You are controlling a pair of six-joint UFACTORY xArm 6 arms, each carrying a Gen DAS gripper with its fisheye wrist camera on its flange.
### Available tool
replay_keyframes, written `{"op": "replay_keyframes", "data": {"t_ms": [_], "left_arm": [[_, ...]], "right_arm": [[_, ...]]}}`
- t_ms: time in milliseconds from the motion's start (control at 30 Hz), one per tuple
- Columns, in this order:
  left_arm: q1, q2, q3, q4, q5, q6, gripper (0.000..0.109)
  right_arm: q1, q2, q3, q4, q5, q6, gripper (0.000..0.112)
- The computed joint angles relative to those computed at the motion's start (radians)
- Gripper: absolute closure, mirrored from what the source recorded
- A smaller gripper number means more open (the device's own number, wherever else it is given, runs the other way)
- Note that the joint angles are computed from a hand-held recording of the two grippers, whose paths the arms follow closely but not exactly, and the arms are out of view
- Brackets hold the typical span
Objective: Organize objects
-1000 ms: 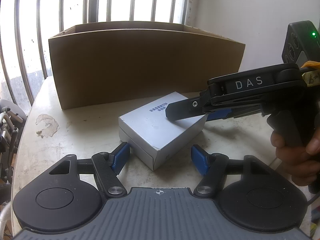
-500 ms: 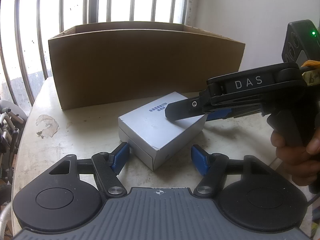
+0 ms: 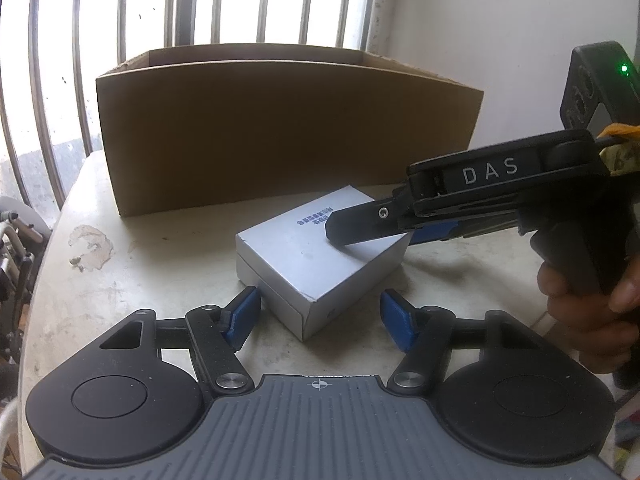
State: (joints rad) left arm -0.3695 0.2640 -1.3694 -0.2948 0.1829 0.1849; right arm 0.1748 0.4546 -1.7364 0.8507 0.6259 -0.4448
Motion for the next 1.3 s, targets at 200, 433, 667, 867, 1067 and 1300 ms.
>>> {"op": "replay_keyframes", "data": {"t_ms": [200,433,667,867,1067,1300], "left_arm": [[-0.008,-0.014,-0.001,-0.083,0.036,0.089,0.042],[-0.002,0.001,-0.016,0.062,0.043,-0.034,0.041],[0.005,0.024,-0.027,0.252,0.016,-0.177,0.041],[0.005,0.032,-0.036,0.325,0.016,-0.255,0.039],[0.004,0.039,-0.053,0.325,0.035,-0.28,0.038],[0.004,0.043,-0.067,0.332,0.055,-0.295,0.038]], "right_arm": [[-0.016,-0.025,0.029,0.012,0.018,-0.005,0.05],[-0.017,-0.033,0.046,0.031,0.011,0.002,0.051],[-0.011,-0.039,0.062,0.054,-0.006,-0.024,0.051],[-0.005,-0.042,0.069,0.057,-0.019,-0.032,0.05],[-0.004,-0.045,0.077,0.067,-0.027,-0.032,0.05],[-0.001,-0.055,0.096,0.091,-0.045,-0.049,0.049]]}}
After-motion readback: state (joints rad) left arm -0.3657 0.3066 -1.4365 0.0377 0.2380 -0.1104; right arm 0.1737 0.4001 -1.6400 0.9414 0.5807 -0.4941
